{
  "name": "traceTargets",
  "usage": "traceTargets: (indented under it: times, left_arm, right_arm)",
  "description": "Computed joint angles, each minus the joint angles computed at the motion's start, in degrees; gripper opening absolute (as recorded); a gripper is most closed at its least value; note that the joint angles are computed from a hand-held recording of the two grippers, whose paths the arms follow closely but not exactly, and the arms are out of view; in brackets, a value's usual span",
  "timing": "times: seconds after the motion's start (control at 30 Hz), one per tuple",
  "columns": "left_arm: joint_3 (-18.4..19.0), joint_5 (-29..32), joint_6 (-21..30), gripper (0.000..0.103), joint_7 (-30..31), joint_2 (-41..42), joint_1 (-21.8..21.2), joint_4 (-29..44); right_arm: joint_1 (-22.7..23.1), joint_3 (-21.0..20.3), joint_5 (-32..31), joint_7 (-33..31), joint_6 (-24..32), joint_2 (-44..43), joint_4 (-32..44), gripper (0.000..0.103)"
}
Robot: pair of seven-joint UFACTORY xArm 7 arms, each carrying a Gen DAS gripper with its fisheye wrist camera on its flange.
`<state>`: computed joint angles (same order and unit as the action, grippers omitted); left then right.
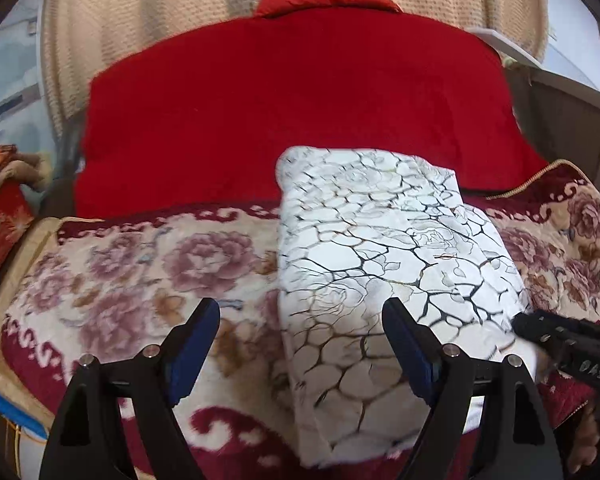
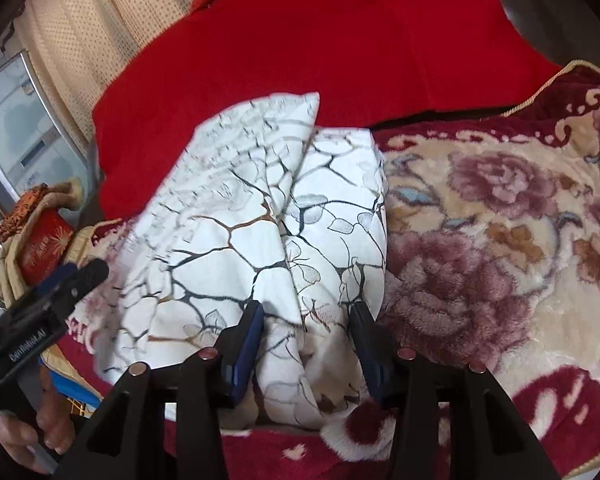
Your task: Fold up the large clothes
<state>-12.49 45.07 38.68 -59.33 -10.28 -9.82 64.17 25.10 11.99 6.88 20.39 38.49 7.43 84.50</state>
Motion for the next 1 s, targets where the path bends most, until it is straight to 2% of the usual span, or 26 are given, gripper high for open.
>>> traceTargets:
  times: [0.2, 0.3, 0.4, 0.53, 0.67, 0.8, 1.0]
  left_arm:
    - [-3.4, 1.3, 6.3, 0.087, -3.2, -6.7, 0.0, -1.4]
    - [-5.7, 1.7, 10.4, 0.089, -3.0, -9.1, 0.2, -0.4]
    - [-7.8, 2.4, 13.5, 0.094, -2.7, -11.1, 0.3, 0.7]
    - [-10.9, 3.1, 17.5, 0.095, -2.5, -13.5, 0.6, 2.4]
    - [-15.2, 5.4, 24.4, 0.096, -2.2, -15.1, 1.3, 5.0]
    - [-16.4, 4.6, 24.9, 0.096, -1.5, -18.4, 0.9, 5.0]
    - [-21.1, 3.7, 28.2, 0.096, -0.7, -22.1, 3.8, 6.5]
  right_arm:
    - [0.4, 0.0, -4.8, 2.7, -0.7, -6.6, -2.2, 0.059]
    - [0.2, 0.4, -6.6, 3.3, -0.7, -9.9, -2.9, 0.067]
    - [-0.1, 1.0, -7.9, 3.4, -0.6, -13.5, -3.6, 0.069]
    - [-0.5, 2.0, -8.7, 3.8, 0.5, -17.8, -3.7, 0.073]
    - [-0.8, 3.1, -9.1, 4.2, 2.4, -20.8, -3.3, 0.073]
    - [-1.6, 4.9, -11.7, 5.5, 5.4, -22.9, -1.9, 0.073]
    - [-2.2, 6.7, -13.5, 7.3, 9.1, -25.1, -0.2, 0.073]
